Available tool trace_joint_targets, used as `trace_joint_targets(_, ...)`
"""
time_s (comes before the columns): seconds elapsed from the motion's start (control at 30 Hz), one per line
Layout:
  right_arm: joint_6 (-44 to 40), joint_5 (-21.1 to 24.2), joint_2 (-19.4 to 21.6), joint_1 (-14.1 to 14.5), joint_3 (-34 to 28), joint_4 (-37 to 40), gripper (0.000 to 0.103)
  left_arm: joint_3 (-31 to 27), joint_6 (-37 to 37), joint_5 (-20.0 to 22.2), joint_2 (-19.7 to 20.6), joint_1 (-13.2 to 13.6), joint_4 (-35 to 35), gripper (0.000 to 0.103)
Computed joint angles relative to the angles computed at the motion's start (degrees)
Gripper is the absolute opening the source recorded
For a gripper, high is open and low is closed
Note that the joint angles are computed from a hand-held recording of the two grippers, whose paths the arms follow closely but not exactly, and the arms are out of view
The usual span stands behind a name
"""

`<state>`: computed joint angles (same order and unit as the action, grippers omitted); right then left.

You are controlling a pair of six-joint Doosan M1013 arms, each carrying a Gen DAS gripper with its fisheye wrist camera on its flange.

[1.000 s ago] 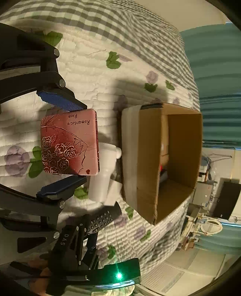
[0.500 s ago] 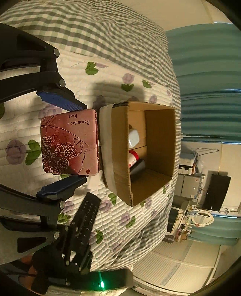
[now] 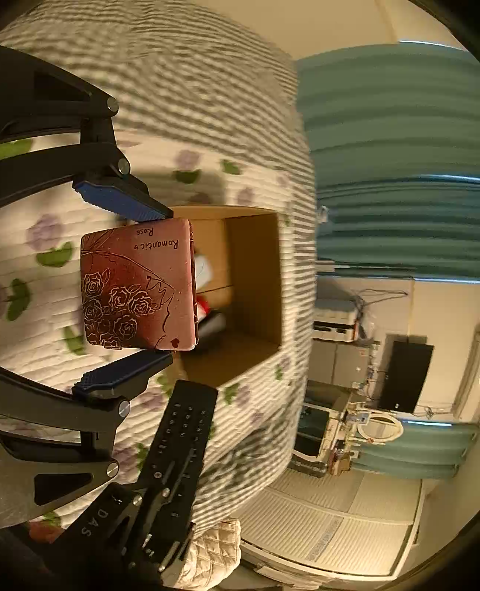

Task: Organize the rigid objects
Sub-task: 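Carry the card and remote into the box and open both tools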

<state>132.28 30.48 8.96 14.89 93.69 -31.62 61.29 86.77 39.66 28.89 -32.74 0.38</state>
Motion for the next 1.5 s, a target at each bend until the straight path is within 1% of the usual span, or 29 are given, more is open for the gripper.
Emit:
trace_joint_targets(0.1,-1.25,-1.16,0.86,-0.46,-2.52,-0.05,0.020,-4.49,1.08,1.55,2.08,0.34,-1.33,0.070)
trace_joint_targets(0.17,-2.20,-1.35,1.89,-0.87,-4.58,-0.06,0.020,-7.44,0.37,2.60,3.69,0.29,0.32,0.070)
trace_joint_targets(0.23,-4.70,-0.88,3.32,-1.40,-7.01,1.54,0.020,-10.92,-0.14,4.21,5.72,0.36,1.22,0.070)
trace_joint_targets(0.33,-7.13,0.11,5.47,-2.01,-10.10,3.06,0.020,-17.19,0.13,8.18,9.53,0.81,0.37,0.070)
trace_joint_targets(0.43,-10.14,0.62,7.64,-2.89,-12.64,6.41,0.020,-23.61,-0.56,12.60,13.85,0.82,2.47,0.070)
trace_joint_targets(0.53,-12.39,0.92,9.13,-3.64,-13.92,8.94,0.020,-28.19,-0.16,16.18,17.26,1.03,2.46,0.070)
trace_joint_targets(0.63,-14.50,1.28,10.59,-4.27,-14.97,11.32,0.020,-29.90,-0.33,17.26,18.99,1.06,3.37,0.070)
trace_joint_targets(0.7,-15.88,1.44,11.48,-4.65,-15.50,12.90,0.020,-30.54,-0.13,17.83,19.73,1.21,2.68,0.070)
trace_joint_targets(0.87,-17.45,1.35,12.82,-5.26,-15.89,14.87,0.020,-34.05,-0.07,20.76,22.13,1.49,1.84,0.070)
trace_joint_targets(0.9,-18.05,1.46,13.05,-5.39,-16.03,15.53,0.020,-34.40,-0.14,21.01,22.34,1.54,1.59,0.072)
trace_joint_targets(0.97,-18.30,1.39,13.27,-5.54,-16.15,15.81,0.020,-34.59,-0.59,20.70,22.41,1.71,0.92,0.072)
trace_joint_targets(1.03,-18.18,1.40,13.41,-5.59,-16.31,15.59,0.020,-32.96,-1.32,18.08,21.43,1.87,0.77,0.074)
trace_joint_targets(1.07,-18.06,1.42,13.48,-5.62,-16.45,15.51,0.020,-32.24,-1.33,16.97,20.87,1.94,0.59,0.078)
trace_joint_targets(1.1,-18.04,1.54,13.57,-5.65,-16.63,15.54,0.020,-32.20,-1.27,16.59,20.70,1.99,0.49,0.080)
trace_joint_targets(1.27,-17.29,1.42,14.17,-5.48,-17.56,14.78,0.020,-29.82,-1.75,13.58,18.75,2.18,1.32,0.080)
trace_joint_targets(1.33,-18.56,1.45,14.85,-5.59,-18.23,16.31,0.020,-28.87,-2.11,12.75,18.11,2.22,2.10,0.080)
trace_joint_targets(1.5,-24.67,3.07,17.50,-5.93,-20.39,22.58,0.021,-26.64,-2.57,11.06,16.99,2.16,4.33,0.080)
